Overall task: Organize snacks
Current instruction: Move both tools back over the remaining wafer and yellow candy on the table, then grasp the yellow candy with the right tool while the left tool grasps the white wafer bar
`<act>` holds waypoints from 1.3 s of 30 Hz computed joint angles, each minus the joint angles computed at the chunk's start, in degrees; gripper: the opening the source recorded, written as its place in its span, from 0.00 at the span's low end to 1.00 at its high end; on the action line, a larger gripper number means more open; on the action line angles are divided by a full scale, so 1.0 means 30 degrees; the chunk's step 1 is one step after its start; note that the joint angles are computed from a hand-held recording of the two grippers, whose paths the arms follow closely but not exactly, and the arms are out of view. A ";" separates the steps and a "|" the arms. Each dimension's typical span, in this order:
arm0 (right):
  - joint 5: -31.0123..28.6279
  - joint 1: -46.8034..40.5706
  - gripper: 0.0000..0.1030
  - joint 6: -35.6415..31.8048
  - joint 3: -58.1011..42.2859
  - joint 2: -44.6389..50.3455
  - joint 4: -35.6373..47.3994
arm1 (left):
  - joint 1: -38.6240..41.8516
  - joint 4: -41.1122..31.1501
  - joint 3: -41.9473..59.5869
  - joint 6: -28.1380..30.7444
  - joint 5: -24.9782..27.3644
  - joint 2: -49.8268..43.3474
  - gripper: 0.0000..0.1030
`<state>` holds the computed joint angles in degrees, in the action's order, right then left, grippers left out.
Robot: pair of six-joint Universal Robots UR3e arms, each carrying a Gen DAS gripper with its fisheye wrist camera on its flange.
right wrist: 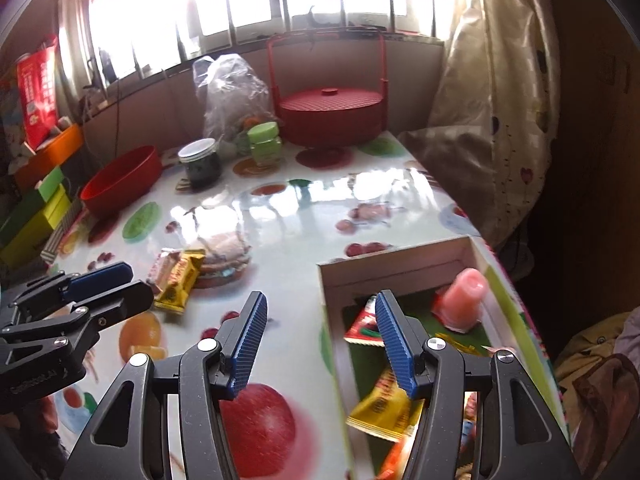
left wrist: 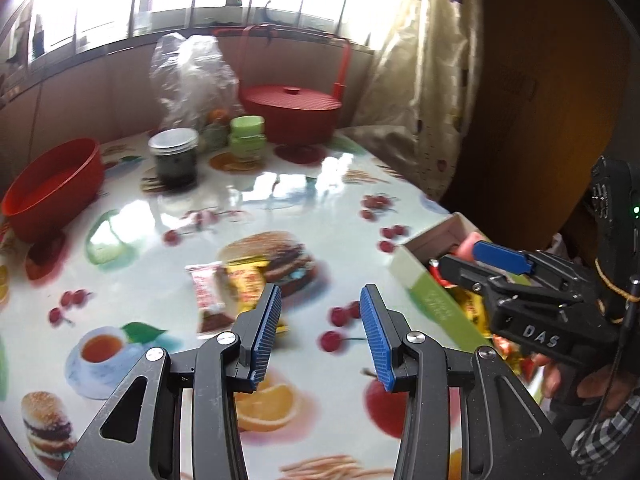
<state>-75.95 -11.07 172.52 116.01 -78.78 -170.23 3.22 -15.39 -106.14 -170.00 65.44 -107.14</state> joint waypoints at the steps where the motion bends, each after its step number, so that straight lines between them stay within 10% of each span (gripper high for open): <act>1: -0.0103 0.0245 0.55 0.0173 -0.0463 0.0313 0.0176 | 0.0204 0.0023 -0.0050 0.0003 0.0020 0.0006 0.42; 39: -0.0187 0.5554 0.55 0.2744 -1.3555 1.1013 0.5507 | 0.4440 0.0282 -0.1054 0.0258 -0.0193 -0.1556 0.42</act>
